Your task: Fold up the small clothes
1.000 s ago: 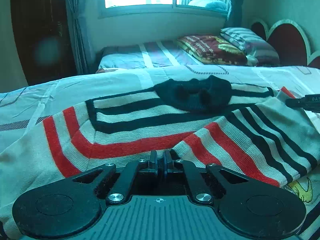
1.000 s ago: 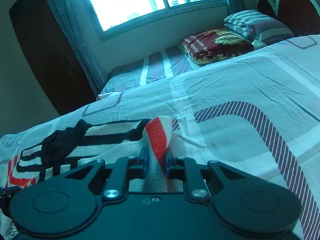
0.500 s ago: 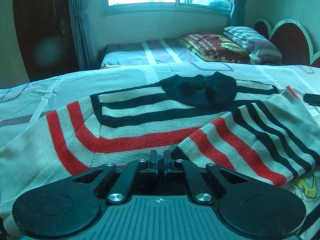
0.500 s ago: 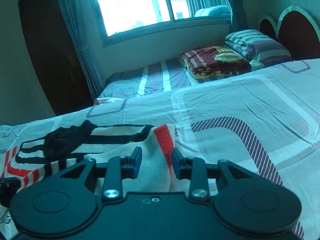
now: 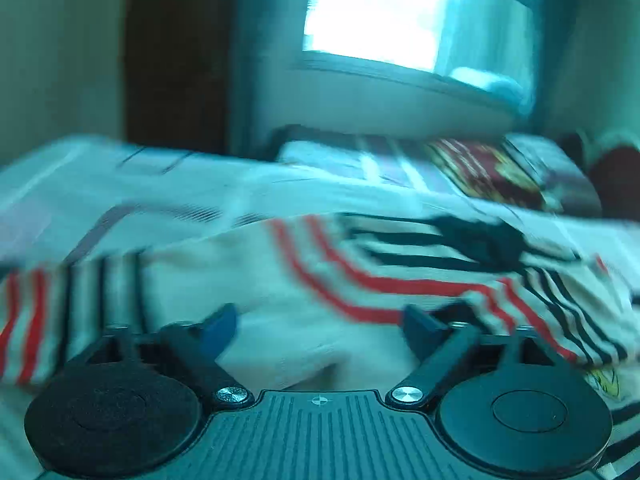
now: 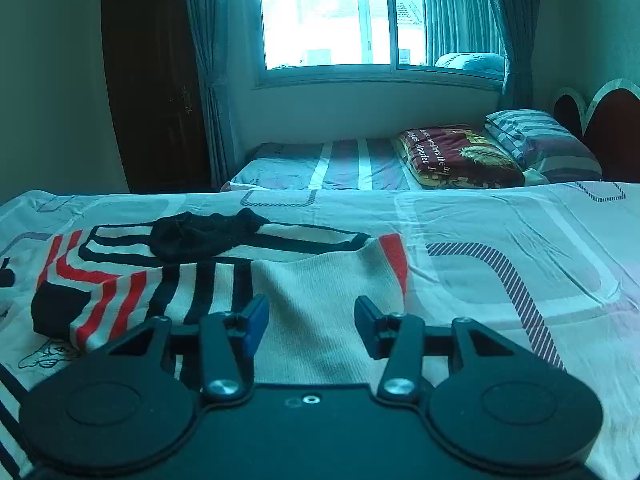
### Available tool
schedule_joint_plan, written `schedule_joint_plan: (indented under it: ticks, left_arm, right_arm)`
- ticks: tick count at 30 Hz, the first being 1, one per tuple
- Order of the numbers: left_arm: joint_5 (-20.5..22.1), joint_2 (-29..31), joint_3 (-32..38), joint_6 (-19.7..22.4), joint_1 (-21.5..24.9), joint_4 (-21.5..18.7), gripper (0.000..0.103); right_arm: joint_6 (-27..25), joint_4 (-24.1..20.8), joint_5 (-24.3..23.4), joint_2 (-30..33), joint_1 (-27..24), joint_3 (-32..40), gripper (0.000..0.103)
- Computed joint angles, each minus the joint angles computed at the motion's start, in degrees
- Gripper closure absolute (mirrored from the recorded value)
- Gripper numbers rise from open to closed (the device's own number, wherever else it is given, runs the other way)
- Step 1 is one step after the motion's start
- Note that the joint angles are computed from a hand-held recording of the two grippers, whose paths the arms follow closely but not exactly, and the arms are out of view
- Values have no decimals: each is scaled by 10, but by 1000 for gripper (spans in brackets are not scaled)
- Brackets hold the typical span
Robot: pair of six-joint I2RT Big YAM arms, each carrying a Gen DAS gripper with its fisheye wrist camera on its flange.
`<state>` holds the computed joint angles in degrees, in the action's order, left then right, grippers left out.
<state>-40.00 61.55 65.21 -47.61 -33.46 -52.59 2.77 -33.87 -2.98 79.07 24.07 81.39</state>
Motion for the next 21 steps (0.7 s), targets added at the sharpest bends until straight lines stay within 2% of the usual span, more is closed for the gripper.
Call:
schedule_joint_plan:
  ticks: [1, 4, 6, 7, 10, 17, 18, 19, 20, 21]
  left_arm:
    - [-4, -42, -30, -61, 12, -24, 49]
    - [-17, -159, -107, -238, 65, -110, 50]
    - [-5, -235, -154, -310, 109, -117, 50]
    - [13, -266, -175, -326, 135, -108, 50]
    - [69, -339, -237, -308, 201, -18, 50]
    - [140, -360, -280, -262, 292, 85, 50]
    - [147, -360, -283, -262, 303, 92, 59]
    - [136, -347, -274, -267, 303, 69, 88]
    - [132, -333, -266, -267, 307, 47, 91]
    - [136, -335, -268, -267, 313, 54, 91]
  right_arm:
    - [2, 0, -2, -8, -1, -7, 56]
    - [14, -7, -6, -26, -2, -25, 56]
    - [21, -10, -6, -32, 2, -31, 56]
    - [25, -11, -6, -33, 6, -33, 56]
    - [33, -15, -4, -33, 18, -35, 56]
    - [46, -14, -4, -23, 37, -20, 56]
    - [48, -14, -5, -22, 38, -18, 56]
    - [49, -14, -7, -21, 38, -17, 56]
    - [49, -15, -7, -21, 38, -17, 56]
    - [49, -16, -7, -20, 38, -16, 56]
